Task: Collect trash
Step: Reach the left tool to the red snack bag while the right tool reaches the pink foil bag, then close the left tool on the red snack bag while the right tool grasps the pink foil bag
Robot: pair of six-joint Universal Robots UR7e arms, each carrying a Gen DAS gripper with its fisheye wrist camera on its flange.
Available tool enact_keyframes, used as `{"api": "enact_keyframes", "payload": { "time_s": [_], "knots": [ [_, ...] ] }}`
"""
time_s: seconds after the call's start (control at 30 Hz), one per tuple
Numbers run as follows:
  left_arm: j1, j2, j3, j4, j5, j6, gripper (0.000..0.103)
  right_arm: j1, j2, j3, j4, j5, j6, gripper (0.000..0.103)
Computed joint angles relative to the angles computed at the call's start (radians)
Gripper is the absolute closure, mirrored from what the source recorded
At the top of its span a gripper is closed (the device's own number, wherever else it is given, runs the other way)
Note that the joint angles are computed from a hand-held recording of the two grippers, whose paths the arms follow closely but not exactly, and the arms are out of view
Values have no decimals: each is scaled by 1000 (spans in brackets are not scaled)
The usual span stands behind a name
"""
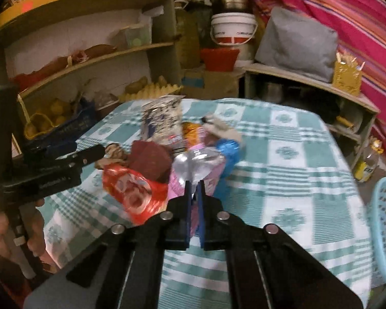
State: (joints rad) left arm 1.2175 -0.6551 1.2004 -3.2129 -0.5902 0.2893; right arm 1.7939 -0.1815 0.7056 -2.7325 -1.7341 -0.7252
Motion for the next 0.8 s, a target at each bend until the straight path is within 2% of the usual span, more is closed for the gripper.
{"api": "enact_keyframes", "payload": {
  "time_s": [0.2,0.47,0.5,0.53,0.57,0.6,0.63,0.67,0.73,0.8],
  "knots": [
    [7,18,-18,99,-26,-16,25,-22,-27,-4,-33,-71,-32,101],
    [12,29,-11,189,-30,-37,25,-60,-22,-44,23,-175,-23,99],
    [15,34,-18,212,-27,-50,25,-62,-17,-49,27,-192,-24,94],
    [17,36,-22,226,-26,-58,25,-65,-12,-55,32,-204,-22,71],
    [20,38,-27,246,-30,-71,26,-67,-9,-56,28,-207,-21,53],
    [22,37,-27,260,-38,-81,31,-68,-7,-53,11,-210,-20,29],
    [24,36,-26,272,-46,-88,42,-68,-7,-44,-14,-209,-24,29],
    [26,35,-28,293,-56,-98,48,-65,-2,-52,-9,-214,-28,29],
    [26,36,-26,298,-67,-94,71,-61,2,-54,-9,-208,-28,29],
    [24,34,-21,293,-81,-82,83,-56,5,-52,-15,-201,-29,29]
  ]
}}
